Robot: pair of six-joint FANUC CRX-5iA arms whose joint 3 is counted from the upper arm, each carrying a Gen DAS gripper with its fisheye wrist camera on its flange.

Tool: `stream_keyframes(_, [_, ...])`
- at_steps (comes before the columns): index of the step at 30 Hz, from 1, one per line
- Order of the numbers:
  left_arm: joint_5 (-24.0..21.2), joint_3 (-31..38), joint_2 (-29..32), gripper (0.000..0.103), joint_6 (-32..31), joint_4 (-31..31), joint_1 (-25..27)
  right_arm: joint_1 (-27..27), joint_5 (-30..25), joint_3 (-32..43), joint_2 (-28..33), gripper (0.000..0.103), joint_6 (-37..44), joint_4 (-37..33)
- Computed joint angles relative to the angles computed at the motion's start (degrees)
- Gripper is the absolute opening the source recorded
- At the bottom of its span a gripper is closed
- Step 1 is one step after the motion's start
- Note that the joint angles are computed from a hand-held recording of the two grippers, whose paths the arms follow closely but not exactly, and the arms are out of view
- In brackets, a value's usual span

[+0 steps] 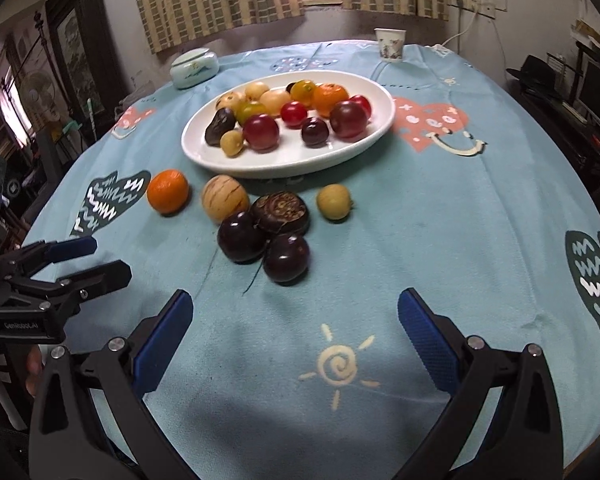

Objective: Organize fruits
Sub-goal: 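Move both open tools back to the fruit cluster, then grasp a dark plum with the right tool while the left tool grasps the tangerine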

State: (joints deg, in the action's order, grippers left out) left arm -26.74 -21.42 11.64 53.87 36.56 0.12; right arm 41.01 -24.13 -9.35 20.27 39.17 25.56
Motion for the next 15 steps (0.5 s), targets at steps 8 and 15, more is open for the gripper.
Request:
stream_keyframes(8, [-0.44, -1.32, -0.37, 0.099, -2.12, 3.39, 1.09, -0.91, -3.4, 8.36, 5.76, 0.048, 10.43, -8.02])
stream_keyframes(15, [-1.64, 1.04, 0.62, 0.099, -1.06, 0.81, -0.8, -1.64, 1.72, 1.71, 2.12, 0.031, 1.74, -0.78])
